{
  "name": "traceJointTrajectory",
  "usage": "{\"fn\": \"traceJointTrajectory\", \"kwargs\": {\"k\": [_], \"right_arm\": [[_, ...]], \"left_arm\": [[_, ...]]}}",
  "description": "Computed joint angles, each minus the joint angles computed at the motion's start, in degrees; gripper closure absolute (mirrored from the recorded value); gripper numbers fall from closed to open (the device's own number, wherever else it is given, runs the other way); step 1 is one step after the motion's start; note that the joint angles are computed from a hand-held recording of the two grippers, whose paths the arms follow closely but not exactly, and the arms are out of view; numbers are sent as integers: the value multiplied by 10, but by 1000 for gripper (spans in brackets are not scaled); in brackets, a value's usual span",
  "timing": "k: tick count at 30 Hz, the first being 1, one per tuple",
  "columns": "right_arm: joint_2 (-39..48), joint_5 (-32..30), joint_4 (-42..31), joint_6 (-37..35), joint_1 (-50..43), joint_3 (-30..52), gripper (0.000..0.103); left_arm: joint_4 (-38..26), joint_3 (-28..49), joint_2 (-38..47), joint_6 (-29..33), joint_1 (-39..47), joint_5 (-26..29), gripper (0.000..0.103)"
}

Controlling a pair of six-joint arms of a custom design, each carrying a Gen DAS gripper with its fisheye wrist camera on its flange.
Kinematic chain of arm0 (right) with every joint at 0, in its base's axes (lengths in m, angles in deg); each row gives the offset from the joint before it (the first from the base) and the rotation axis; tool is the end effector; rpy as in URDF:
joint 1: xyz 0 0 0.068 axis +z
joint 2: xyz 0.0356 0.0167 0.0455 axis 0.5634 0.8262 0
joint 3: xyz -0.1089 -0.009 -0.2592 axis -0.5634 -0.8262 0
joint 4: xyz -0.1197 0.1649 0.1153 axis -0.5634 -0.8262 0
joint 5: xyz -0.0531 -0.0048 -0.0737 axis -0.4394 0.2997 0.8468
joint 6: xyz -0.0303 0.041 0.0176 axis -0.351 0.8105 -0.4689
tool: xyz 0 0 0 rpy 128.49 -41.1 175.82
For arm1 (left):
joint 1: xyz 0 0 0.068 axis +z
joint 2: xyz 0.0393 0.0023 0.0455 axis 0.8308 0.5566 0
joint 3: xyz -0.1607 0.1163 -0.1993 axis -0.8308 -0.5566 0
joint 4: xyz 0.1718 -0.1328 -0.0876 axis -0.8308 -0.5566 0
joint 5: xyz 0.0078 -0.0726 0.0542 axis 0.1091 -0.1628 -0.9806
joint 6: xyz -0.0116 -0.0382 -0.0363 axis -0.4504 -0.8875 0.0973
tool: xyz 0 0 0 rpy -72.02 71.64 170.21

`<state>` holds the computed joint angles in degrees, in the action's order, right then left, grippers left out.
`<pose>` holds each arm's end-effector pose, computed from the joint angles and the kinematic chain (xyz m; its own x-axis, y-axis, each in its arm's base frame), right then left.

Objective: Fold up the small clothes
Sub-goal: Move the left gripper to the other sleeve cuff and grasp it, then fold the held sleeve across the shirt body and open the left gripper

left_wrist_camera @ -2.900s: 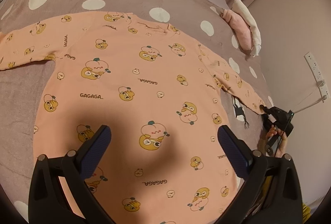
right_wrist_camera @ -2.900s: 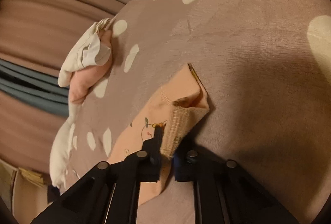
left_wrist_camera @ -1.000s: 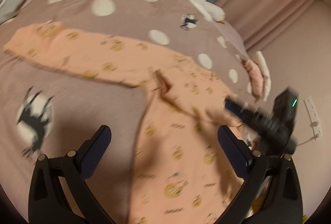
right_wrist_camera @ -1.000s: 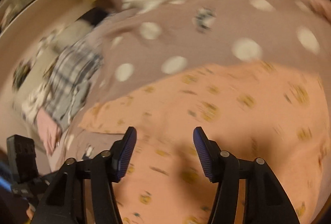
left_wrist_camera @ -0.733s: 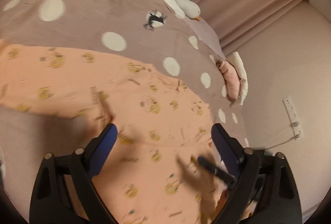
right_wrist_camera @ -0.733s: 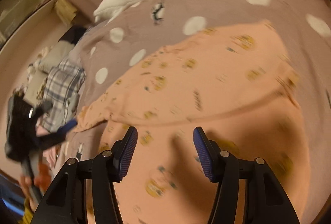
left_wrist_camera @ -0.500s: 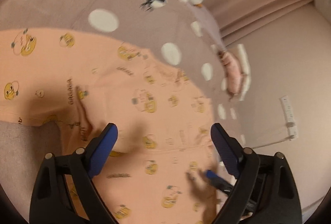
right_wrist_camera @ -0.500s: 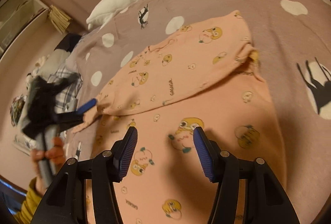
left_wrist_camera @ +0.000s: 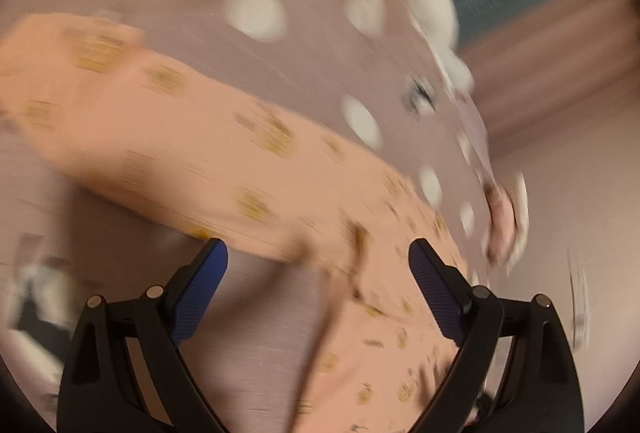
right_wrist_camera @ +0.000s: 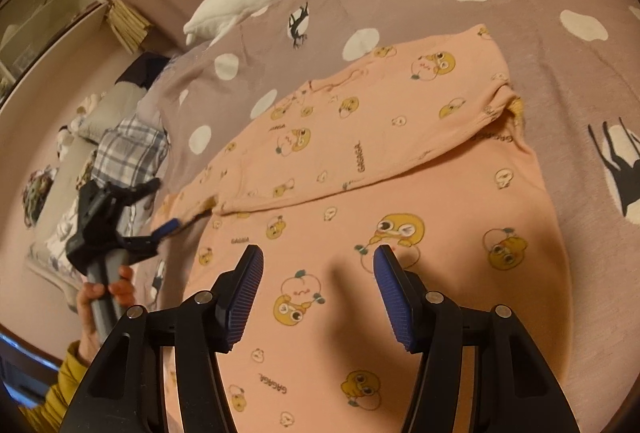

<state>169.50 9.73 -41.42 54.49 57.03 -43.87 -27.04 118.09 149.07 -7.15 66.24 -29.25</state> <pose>0.2099 0.1002 0.1090 -0.8287 0.1530 -0.5385 -0.2038 0.8135 0.5447 0.2791 0.0310 0.1228 -0.7028 -0.6179 -0.3525 -0.2430 0.6742 -0.6974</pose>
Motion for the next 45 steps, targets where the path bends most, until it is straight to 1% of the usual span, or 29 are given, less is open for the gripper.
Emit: {"fn": "traceJointTrajectory", "kwargs": {"k": [2, 5, 8, 10, 12, 14, 15, 17, 19, 21, 22, 23, 24, 25, 26, 28, 29, 32, 34, 37, 39, 41, 45], "right_arm": [[6, 3, 5, 4, 3, -4, 44], [10, 7, 5, 5, 6, -7, 44], [9, 11, 0, 4, 8, -9, 44], [11, 11, -3, 6, 8, -9, 44], [13, 13, -6, 7, 9, -7, 44], [14, 16, -8, 8, 12, -6, 44], [14, 18, -12, 8, 15, -3, 44], [14, 21, -17, 7, 17, 0, 44], [12, 26, -24, 7, 21, 1, 44], [10, 28, -25, 7, 23, 0, 44], [7, 29, -26, 5, 23, -1, 44], [5, 33, -27, 6, 26, -2, 44], [3, 36, -29, 6, 28, -3, 44], [2, 39, -30, 7, 29, -3, 44], [2, 39, -31, 7, 28, -4, 44], [2, 40, -29, 10, 28, -4, 44], [2, 40, -28, 11, 28, -5, 44], [-1, 39, -20, 15, 33, -11, 44], [-6, 36, -12, 20, 37, -17, 44], [-19, 32, -8, 20, 39, -28, 44], [-33, 32, -10, 17, 37, -37, 44], [-48, 28, -13, 15, 28, -47, 44], [-77, 19, -14, 12, -2, -72, 44]], "left_arm": [[12, -14, 1, -14, 66, 25, 11], [33, -21, 24, -31, 168, 61, 12], [42, -14, 48, -48, 234, 81, 12], [58, -7, 67, -59, 261, 91, 14], [51, 9, 86, -59, 273, 90, 24], [49, 24, 102, -64, 277, 93, 29], [54, 29, 111, -68, 278, 96, 35], [70, 37, 127, -76, 280, 100, 44], [62, 55, 143, -71, 285, 95, 52], [56, 70, 156, -72, 285, 85, 66], [49, 75, 156, -67, 284, 77, 69], [39, 79, 154, -61, 281, 69, 79], [28, 78, 145, -47, 277, 58, 93], [26, 74, 135, -37, 272, 51, 99], [23, 69, 121, -29, 265, 46, 100], [20, 55, 82, -12, 244, 36, 100], [9, 51, 56, -5, 230, 32, 100], [-15, 45, -21, 1, 169, 22, 100], [-45, 54, -78, 10, 97, -4, 100], [-66, 78, -119, 12, -15, -51, 100], [-76, 100, -124, 11, -103, -91, 100], [-82, 127, -102, 12, -183, -127, 100], [-111, 201, -4, 13, -317, -194, 98]]}}
